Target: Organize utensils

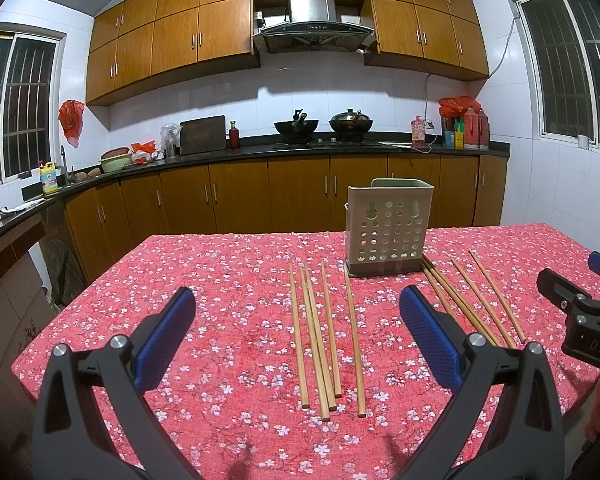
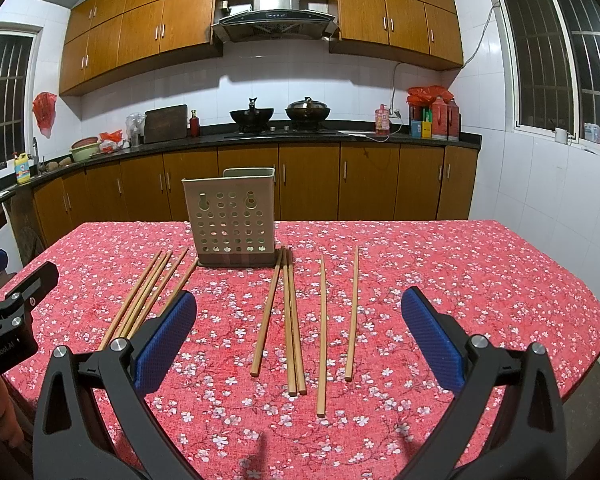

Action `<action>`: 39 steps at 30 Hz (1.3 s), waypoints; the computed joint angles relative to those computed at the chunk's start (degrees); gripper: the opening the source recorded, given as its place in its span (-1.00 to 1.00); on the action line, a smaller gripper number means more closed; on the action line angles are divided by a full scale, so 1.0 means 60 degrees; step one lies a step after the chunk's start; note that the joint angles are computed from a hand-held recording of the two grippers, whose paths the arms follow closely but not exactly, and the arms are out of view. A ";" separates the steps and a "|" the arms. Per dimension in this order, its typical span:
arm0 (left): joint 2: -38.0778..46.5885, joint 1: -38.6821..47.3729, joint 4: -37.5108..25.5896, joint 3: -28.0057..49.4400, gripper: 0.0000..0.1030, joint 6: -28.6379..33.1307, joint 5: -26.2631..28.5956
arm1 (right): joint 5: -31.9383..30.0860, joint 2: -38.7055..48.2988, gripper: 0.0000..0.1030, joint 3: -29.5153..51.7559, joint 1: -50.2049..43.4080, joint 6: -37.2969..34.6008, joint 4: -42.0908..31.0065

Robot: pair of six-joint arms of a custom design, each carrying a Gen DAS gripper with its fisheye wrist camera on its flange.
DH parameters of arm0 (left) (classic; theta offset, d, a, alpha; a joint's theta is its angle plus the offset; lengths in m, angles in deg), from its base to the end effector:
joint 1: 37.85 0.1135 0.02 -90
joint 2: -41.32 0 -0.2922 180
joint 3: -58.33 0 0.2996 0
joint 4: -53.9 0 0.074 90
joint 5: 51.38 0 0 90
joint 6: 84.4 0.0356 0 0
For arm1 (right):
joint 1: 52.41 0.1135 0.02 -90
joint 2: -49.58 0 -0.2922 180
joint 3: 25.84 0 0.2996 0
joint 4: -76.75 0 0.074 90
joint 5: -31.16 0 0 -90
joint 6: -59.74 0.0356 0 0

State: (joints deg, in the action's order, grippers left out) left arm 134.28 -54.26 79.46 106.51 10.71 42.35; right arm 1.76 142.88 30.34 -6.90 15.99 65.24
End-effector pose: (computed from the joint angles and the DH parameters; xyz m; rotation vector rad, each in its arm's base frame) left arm 0.3362 -0.1014 0.1582 0.3999 1.8680 -0.1955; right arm 0.2577 0.2181 0.1558 0.4340 1.9082 -0.2594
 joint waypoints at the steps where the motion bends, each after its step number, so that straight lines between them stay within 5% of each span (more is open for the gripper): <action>1: 0.0004 0.0001 0.0006 -0.0003 0.92 0.0003 0.0000 | 0.0003 0.0001 0.97 0.0005 0.0003 0.0005 -0.0010; 39: 0.0125 0.0136 0.0093 -0.0109 0.92 0.0006 0.0108 | -0.0148 -0.0021 0.97 -0.0078 -0.0031 0.0178 0.0051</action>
State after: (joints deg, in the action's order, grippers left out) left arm 135.03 -53.44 80.01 105.86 10.75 42.99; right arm 0.87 142.75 29.87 -7.09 17.06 65.55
